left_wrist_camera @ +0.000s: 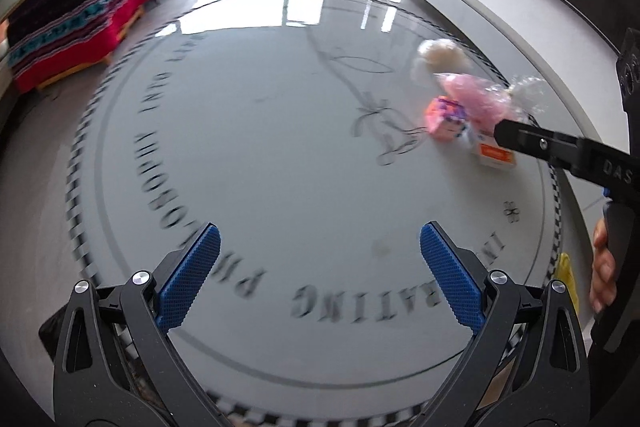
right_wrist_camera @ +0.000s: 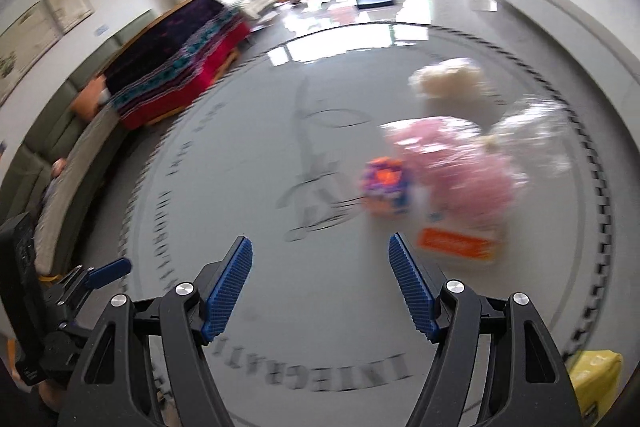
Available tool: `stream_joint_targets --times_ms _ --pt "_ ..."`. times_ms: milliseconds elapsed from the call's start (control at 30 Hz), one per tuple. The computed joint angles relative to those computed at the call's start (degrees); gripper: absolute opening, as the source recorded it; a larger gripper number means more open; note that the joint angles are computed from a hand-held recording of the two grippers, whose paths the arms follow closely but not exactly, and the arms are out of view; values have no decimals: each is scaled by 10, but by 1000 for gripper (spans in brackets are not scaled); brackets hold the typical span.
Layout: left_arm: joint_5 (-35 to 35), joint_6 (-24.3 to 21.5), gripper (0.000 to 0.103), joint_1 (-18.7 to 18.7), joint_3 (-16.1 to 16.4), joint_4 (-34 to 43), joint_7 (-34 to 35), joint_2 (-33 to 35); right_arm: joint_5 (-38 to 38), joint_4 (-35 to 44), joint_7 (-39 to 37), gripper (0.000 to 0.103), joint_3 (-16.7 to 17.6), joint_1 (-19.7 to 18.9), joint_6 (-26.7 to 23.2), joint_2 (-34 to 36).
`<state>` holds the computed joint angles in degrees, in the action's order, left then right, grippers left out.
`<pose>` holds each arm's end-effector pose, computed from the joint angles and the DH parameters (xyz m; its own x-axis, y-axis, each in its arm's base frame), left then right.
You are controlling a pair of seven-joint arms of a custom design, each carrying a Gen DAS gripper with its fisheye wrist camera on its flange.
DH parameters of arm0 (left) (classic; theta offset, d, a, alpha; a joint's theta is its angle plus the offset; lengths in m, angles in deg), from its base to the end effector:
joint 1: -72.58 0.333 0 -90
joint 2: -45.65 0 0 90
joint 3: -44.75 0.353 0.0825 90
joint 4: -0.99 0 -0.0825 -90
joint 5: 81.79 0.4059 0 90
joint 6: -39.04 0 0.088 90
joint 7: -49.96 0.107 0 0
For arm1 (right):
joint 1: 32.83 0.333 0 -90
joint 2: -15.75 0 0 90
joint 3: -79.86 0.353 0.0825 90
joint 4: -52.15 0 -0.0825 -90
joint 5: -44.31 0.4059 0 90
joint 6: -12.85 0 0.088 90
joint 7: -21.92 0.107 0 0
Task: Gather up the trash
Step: 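Move both open tools back toward the pink bag and toy block, then grasp the purple N toy block with the left tool while the right tool grasps the pink plastic bag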
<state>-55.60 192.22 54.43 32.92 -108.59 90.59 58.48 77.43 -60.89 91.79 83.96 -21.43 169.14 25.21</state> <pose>0.5817 -0.3402 0.4650 -0.0351 -0.9910 0.1292 -0.8348 -0.0420 -0.5489 0.6376 0.1532 0.4740 0.2380 -0.9252 -0.2957 -0.8271 -0.0334 -0.5611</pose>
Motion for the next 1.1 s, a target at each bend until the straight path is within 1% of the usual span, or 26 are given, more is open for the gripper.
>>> stream_joint_targets --times_ms 67,167,300,433,500,533,667,700,733,800,833,867,900,967,1033,1100 --pt "-14 -2 97 1 -7 27 21 23 -35 6 22 72 -13 1 3 8" --pt "-45 -13 97 1 -17 74 57 63 -66 9 38 72 -25 -7 7 20" --pt "-70 -29 97 -5 -18 112 83 96 -116 17 74 72 -39 -10 14 38" --pt "-89 -49 97 -10 -17 144 102 122 -134 46 85 72 -41 -19 13 65" --pt "-100 -58 97 -10 -18 158 111 134 -156 62 96 80 -46 -16 12 79" --pt "-106 -60 97 -8 -19 161 117 136 -166 72 100 81 -48 -15 9 87" --pt "-134 -64 97 -2 -25 184 136 155 -193 106 113 81 -53 -15 5 118" --pt "-137 -67 97 -4 -24 194 138 162 -196 113 110 79 -52 -17 10 125" --pt "-139 -69 97 -5 -23 202 140 169 -199 117 106 73 -52 -18 19 131" --pt "-141 -76 97 -9 -22 225 146 185 -195 127 96 33 -47 -25 13 140" --pt "-142 -79 97 -12 -21 240 149 195 -169 134 76 28 -29 -43 3 143" --pt "-144 -80 97 -13 -21 248 151 200 -129 137 48 20 -5 -66 -1 145" --pt "-146 -82 97 -15 -21 264 154 212 -90 135 21 17 14 -84 3 144" --pt "-149 -85 97 -20 -20 296 157 234 -32 128 -10 15 30 -101 12 138" --pt "-149 -85 97 -27 -15 326 154 254 -3 121 -26 14 29 -102 19 132" --pt "-153 -82 97 -31 -15 353 155 274 1 111 -27 14 18 -90 36 124"
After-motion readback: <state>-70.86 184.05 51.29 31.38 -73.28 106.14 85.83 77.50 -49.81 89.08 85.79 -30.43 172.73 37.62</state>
